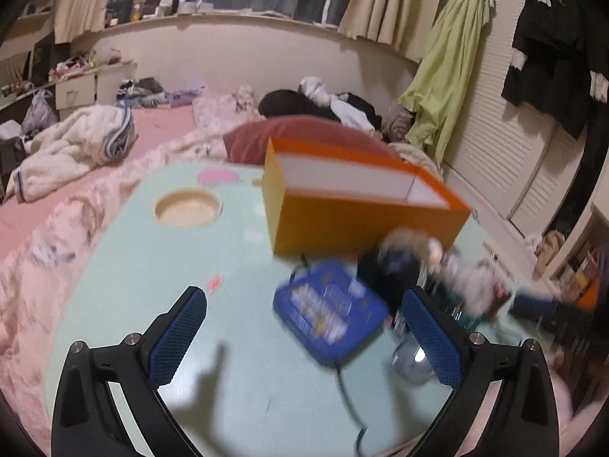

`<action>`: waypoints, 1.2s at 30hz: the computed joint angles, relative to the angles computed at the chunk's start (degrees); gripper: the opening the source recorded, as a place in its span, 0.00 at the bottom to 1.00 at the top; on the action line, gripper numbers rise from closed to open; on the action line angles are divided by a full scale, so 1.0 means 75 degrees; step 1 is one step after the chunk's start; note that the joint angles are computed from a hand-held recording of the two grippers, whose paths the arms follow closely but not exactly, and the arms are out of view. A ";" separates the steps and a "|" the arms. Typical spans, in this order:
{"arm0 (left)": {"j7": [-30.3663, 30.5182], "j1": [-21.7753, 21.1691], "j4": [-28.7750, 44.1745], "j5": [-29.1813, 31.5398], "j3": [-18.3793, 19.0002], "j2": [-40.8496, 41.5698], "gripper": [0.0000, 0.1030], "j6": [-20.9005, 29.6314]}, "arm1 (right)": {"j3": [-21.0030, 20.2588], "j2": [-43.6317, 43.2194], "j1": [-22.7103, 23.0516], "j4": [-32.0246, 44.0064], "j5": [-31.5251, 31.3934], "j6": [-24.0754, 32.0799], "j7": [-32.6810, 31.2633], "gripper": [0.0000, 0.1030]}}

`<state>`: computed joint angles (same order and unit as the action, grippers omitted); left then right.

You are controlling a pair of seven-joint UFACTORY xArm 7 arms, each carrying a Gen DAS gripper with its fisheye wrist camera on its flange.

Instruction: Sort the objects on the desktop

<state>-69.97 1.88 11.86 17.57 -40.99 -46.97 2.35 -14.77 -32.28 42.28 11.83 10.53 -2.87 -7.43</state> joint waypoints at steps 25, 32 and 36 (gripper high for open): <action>-0.0030 -0.0701 0.5434 0.2441 0.1708 0.5957 0.99 0.3499 | 0.1739 0.0676 -0.1529 0.0021 -0.1016 0.0007 0.0626 0.68; -0.0848 -0.1254 0.4605 0.3091 0.2373 0.5072 0.97 0.2304 | 0.1748 0.0683 -0.1544 0.0026 -0.1046 0.0008 0.0661 0.72; -0.1864 -0.1221 0.3307 0.4087 0.2335 0.3470 0.97 0.1293 | 0.1708 0.0759 -0.1518 0.0165 -0.0965 0.0202 0.0738 0.89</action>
